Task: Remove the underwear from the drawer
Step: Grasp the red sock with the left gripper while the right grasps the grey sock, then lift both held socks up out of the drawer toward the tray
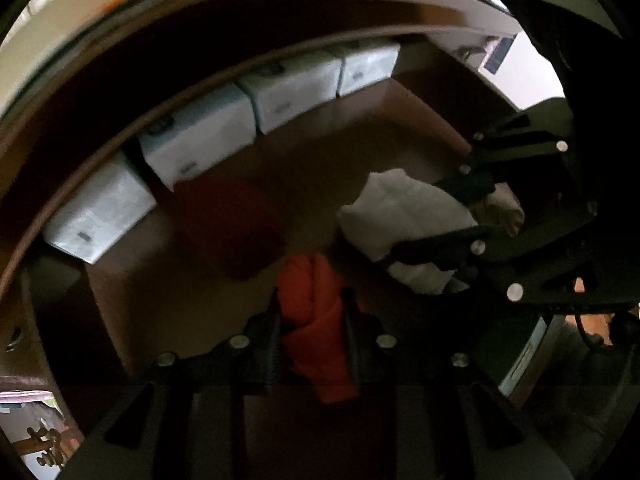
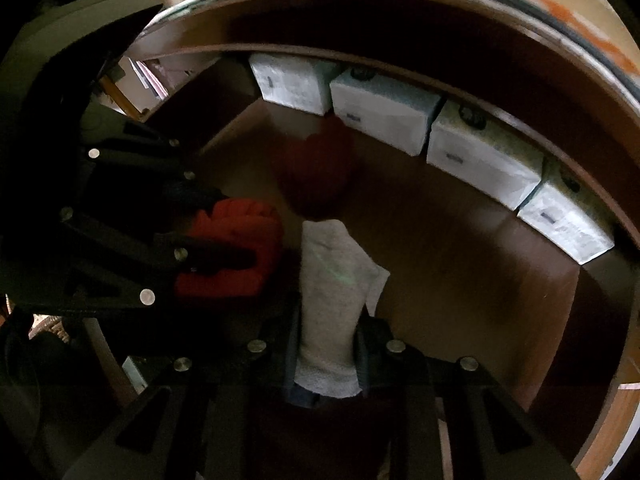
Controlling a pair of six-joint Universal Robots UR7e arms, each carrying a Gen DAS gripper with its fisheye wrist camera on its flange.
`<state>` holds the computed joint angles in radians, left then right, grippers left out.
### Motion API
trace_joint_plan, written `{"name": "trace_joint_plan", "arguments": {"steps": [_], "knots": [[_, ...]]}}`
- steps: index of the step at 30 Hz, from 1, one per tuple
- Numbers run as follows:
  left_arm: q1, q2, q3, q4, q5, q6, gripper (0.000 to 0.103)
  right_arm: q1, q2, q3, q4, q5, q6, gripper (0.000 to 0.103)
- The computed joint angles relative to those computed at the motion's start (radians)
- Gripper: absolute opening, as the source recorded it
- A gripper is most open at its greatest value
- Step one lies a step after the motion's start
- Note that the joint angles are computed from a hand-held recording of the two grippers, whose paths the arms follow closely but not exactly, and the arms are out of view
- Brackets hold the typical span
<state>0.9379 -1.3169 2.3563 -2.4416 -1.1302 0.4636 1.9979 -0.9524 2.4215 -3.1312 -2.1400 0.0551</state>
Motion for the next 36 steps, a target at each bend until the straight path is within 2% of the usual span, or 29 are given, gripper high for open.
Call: {"name": "trace_joint_plan", "arguments": {"steps": [6,11,12,24,36], "knots": [[-0.008,-0.038,0.057,-0.168,0.014,0.051,0.023,0.021,0.004,0.025,-0.112,-0.013,-0.028,0.026],[0.004,-0.070,0.078,-0.242,0.019,0.075,0.023,0.026,0.000,0.040,-0.162,-0.012,-0.040,0.026],[0.001,-0.046,0.084,-0.284,0.022,0.075,0.023,0.024,0.011,0.038,-0.181,-0.013,-0.045,0.026],[-0.004,-0.050,0.143,-0.521,0.009,0.083,0.023,0.029,0.044,0.073,-0.377,0.004,-0.097,0.026],[-0.018,-0.059,0.173,-0.670,-0.014,0.072,0.023,0.063,0.081,0.114,-0.617,-0.009,-0.166,0.026]]}}
